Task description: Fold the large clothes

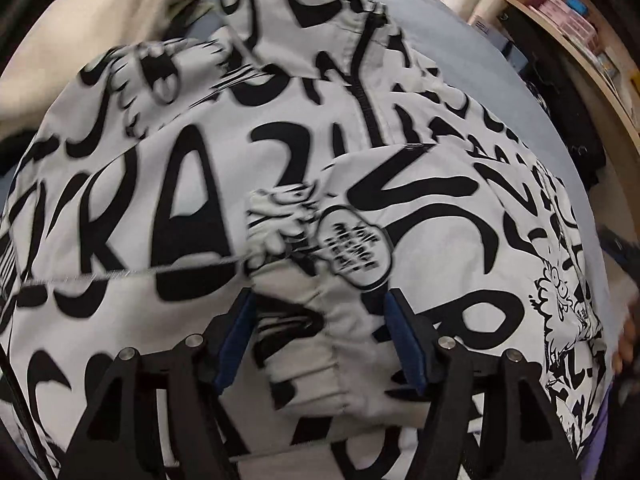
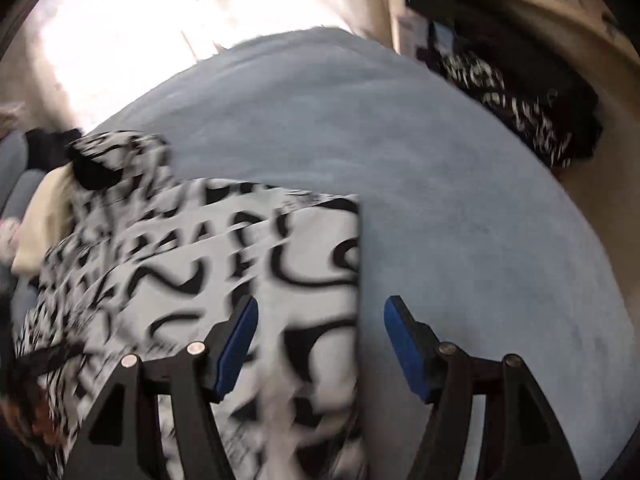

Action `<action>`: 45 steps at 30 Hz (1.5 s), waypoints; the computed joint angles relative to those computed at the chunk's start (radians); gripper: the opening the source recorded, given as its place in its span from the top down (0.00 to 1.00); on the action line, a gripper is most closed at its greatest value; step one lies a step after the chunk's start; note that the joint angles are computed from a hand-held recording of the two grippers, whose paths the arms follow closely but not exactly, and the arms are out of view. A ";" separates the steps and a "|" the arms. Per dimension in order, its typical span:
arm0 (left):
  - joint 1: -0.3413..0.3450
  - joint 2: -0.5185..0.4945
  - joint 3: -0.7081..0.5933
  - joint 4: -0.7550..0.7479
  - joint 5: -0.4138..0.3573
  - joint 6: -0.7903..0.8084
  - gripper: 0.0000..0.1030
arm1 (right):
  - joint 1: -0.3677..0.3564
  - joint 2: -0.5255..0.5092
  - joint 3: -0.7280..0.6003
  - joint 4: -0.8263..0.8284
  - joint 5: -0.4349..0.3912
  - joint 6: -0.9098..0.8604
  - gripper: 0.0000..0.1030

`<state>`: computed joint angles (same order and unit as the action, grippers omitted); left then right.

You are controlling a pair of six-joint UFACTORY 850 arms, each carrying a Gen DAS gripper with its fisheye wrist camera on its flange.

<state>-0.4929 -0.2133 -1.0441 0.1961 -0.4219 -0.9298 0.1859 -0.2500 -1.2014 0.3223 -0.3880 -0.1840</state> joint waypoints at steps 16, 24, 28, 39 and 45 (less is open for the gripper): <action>-0.125 -0.120 -0.157 0.654 -0.312 -0.439 0.69 | -0.001 -0.205 -0.167 -0.158 -0.038 0.189 0.97; -0.086 -0.042 -0.075 0.468 -0.184 -0.345 0.66 | -0.005 -0.033 -0.055 -0.018 -0.100 -0.030 0.52; -0.073 0.007 -0.030 0.356 -0.159 -0.281 0.59 | 0.009 0.125 0.086 -0.041 -0.098 -0.142 0.46; -0.104 -0.014 -0.049 0.412 -0.217 -0.343 0.62 | 0.048 0.243 0.298 -0.282 -0.024 -0.021 0.91; -0.113 -0.026 -0.050 0.431 -0.256 -0.352 0.59 | 0.083 0.220 0.315 -0.543 -0.051 0.249 0.85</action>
